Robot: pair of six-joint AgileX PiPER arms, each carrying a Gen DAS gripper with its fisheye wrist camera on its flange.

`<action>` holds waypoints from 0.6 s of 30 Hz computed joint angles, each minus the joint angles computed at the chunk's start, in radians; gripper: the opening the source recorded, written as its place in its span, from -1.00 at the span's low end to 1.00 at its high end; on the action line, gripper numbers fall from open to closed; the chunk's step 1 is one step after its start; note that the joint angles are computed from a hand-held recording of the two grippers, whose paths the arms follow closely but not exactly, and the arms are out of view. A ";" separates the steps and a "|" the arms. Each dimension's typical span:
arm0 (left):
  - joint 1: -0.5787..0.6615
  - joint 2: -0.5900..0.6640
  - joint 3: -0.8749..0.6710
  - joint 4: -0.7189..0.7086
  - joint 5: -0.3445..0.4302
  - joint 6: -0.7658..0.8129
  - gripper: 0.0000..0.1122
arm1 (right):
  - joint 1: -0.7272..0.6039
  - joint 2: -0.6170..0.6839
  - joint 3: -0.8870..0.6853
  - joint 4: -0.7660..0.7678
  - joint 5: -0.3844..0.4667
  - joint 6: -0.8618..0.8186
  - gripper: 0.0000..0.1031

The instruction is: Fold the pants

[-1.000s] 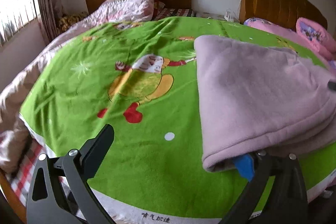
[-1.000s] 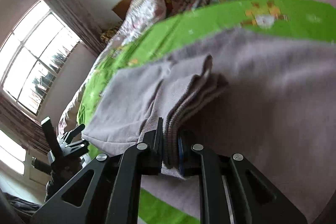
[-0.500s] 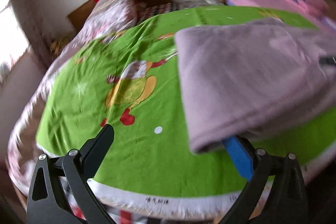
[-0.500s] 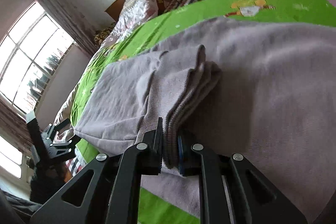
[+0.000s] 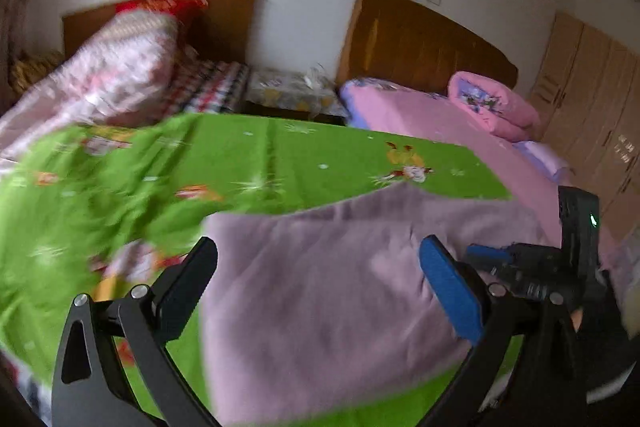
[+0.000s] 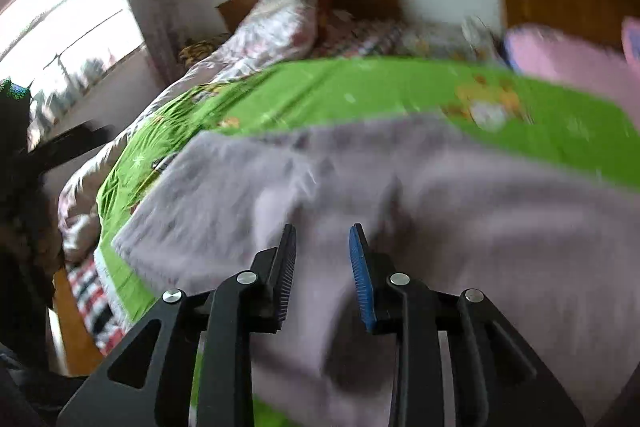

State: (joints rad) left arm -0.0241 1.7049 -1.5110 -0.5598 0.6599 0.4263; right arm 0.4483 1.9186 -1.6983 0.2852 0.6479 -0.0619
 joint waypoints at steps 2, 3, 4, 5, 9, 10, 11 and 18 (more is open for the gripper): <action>-0.044 0.181 -0.200 0.126 0.057 -0.168 0.80 | 0.012 0.123 -0.196 -0.033 0.110 0.004 0.09; -0.053 0.263 -0.300 0.180 0.103 -0.236 0.80 | 0.027 0.187 -0.296 -0.074 0.168 0.018 0.12; -0.060 0.345 -0.400 0.230 0.155 -0.302 0.80 | 0.040 0.240 -0.385 -0.105 0.224 0.012 0.12; -0.068 0.418 -0.500 0.296 0.222 -0.375 0.80 | 0.054 0.287 -0.454 -0.147 0.267 0.007 0.14; -0.074 0.499 -0.547 0.361 0.245 -0.406 0.80 | 0.033 0.288 -0.412 -0.101 0.272 -0.043 0.15; -0.092 0.465 -0.478 0.396 0.187 -0.412 0.80 | 0.020 0.258 -0.359 -0.070 0.245 -0.054 0.14; -0.106 0.444 -0.448 0.436 0.161 -0.437 0.80 | 0.004 0.197 -0.266 -0.047 0.190 -0.044 0.14; -0.235 0.190 -0.118 0.430 -0.150 -0.397 0.80 | -0.228 -0.331 0.434 0.153 -0.197 -0.042 0.28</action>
State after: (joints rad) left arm -0.2591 1.8953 -1.6292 -0.1299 0.5099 0.0290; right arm 0.2206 1.5877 -1.2639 0.4380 0.4505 -0.1041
